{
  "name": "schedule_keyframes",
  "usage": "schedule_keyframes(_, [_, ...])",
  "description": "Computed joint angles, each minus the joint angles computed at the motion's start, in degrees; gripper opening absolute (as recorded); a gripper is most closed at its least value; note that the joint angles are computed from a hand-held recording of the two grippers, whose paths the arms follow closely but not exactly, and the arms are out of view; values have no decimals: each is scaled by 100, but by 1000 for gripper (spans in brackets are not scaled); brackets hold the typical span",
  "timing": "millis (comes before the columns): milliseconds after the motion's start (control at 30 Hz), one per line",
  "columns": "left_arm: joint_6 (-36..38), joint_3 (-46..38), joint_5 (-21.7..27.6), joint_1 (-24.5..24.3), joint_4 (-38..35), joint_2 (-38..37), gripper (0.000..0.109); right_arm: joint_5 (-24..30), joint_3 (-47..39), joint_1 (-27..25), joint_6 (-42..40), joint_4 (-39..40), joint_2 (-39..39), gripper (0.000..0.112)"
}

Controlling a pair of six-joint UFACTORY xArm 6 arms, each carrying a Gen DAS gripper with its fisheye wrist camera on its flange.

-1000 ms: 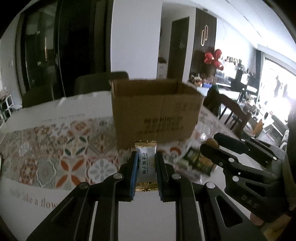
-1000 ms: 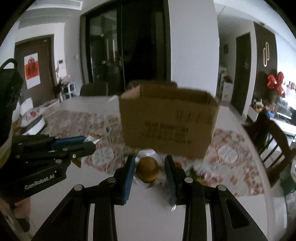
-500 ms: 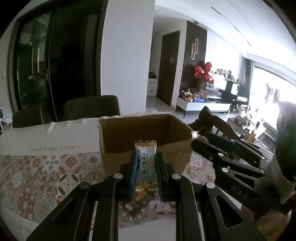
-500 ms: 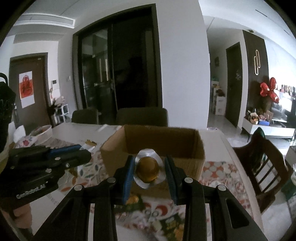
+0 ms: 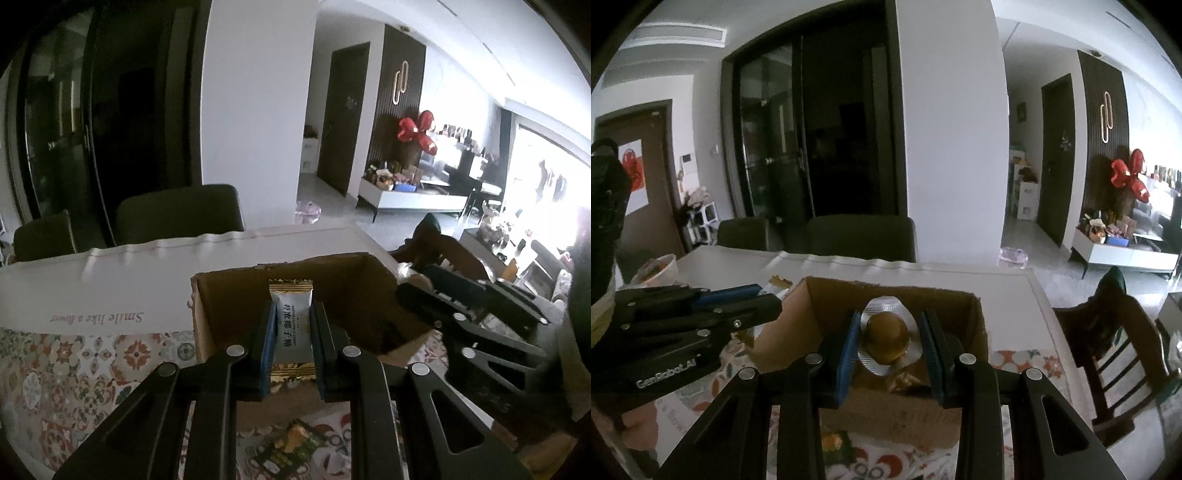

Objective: Organize snacks
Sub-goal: 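Carry the candy and cake over the box and open both tools, then withdraw both tools from the box toward the snacks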

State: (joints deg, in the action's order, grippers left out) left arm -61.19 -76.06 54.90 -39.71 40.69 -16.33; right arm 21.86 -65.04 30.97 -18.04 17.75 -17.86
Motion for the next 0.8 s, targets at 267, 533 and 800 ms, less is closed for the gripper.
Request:
schedule_keyframes(267, [634, -575, 299, 369, -664, 575, 20, 405, -685, -148, 150, -248, 622, 35])
schedule_keyframes(533, [362, -818, 915, 32, -205, 673, 54, 574, -781, -255, 233, -194, 681, 59])
schedule_keyframes(800, [-131, -684, 1433, -622, 85, 424, 60, 591, -187, -396, 282, -97, 83, 59])
